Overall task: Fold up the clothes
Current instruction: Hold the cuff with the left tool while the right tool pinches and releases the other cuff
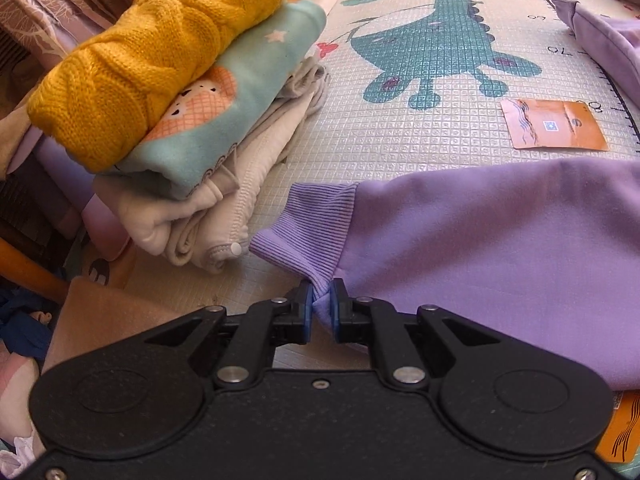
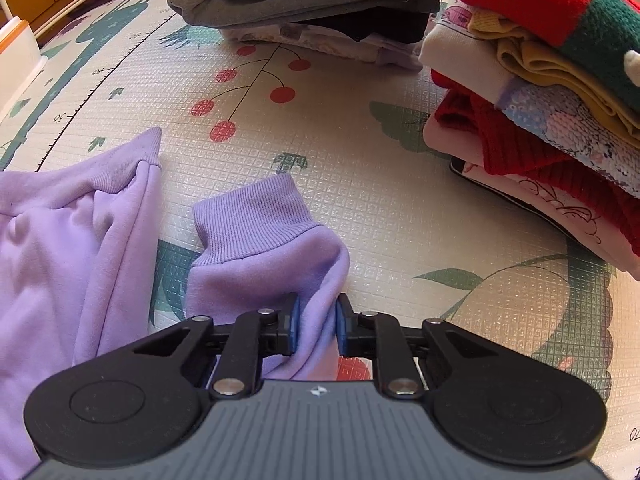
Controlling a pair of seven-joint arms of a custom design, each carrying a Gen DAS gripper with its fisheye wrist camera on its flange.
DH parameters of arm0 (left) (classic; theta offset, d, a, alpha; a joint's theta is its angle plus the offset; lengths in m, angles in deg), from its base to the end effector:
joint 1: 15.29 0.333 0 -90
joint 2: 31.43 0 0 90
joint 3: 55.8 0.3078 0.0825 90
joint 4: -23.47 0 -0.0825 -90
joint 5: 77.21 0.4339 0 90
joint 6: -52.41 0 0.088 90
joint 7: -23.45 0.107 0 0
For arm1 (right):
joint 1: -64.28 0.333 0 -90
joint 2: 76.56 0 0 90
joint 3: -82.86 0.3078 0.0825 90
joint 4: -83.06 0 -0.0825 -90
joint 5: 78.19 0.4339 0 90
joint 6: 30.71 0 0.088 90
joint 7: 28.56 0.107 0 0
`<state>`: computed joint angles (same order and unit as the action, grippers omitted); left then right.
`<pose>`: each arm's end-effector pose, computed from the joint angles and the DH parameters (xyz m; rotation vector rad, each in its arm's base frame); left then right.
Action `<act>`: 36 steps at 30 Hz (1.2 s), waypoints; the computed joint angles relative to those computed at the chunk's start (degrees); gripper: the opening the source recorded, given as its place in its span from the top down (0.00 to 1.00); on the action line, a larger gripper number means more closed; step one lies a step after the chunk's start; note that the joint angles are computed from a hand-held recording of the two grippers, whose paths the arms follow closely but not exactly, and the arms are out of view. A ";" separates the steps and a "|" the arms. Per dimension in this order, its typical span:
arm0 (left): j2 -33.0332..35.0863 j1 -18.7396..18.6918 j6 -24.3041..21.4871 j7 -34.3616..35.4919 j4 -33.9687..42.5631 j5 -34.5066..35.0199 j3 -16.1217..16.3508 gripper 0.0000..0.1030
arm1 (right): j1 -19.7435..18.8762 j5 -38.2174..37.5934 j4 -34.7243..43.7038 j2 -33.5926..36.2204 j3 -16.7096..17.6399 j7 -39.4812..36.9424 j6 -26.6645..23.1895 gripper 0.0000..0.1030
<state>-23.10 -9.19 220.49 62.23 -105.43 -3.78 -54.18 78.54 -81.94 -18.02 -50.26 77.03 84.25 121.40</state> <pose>0.5812 0.0169 0.2851 -1.5677 1.8734 -0.2239 0.7207 0.1156 0.3155 -1.7804 2.1324 -0.4040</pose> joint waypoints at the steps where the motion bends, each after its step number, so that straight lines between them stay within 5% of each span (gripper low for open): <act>1: 0.01 0.02 0.20 -0.15 -0.02 0.33 0.07 0.94 | 0.20 -0.18 -0.73 -0.63 -0.40 0.81 0.45 0.90; 6: 0.01 0.20 1.17 -0.89 -0.12 2.00 0.31 0.94 | 1.32 -3.35 -6.01 -5.36 -3.29 8.51 1.41 0.90; 10: 0.03 0.41 1.94 -1.57 -0.17 3.42 0.44 0.94 | 2.69 -10.51 -12.14 -11.09 -6.12 22.09 0.91 0.91; 16: 0.01 0.68 2.57 -2.57 -0.21 5.17 0.45 0.94 | 3.22 -25.18 -16.81 -17.38 -5.80 35.84 0.67 0.90; 20: -0.06 0.69 2.00 -1.25 -0.25 4.29 0.15 0.94 | 0.12 -21.46 -12.94 -13.31 -0.22 25.68 3.38 0.89; 25: -0.04 0.43 1.25 -0.92 -0.19 4.11 -0.01 0.94 | -4.43 -2.42 -5.43 -5.47 8.40 -0.43 2.26 0.68; 29: 0.19 0.41 1.49 -1.21 0.00 5.06 0.10 0.94 | -6.19 6.50 -9.17 -7.54 10.73 -10.55 10.46 0.67; 34: 0.39 0.16 0.76 -1.23 0.27 5.70 -0.02 0.94 | 0.76 0.09 -11.67 -8.68 -1.37 1.07 13.10 0.67; 36: 0.32 0.13 0.43 -0.79 0.21 5.35 -0.13 0.94 | 0.72 -0.93 -11.27 -7.48 -3.18 4.27 11.96 0.66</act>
<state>-22.78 -9.06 220.91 61.45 -105.22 1.58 -54.31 79.26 -82.87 -29.29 -57.74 73.85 88.52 133.36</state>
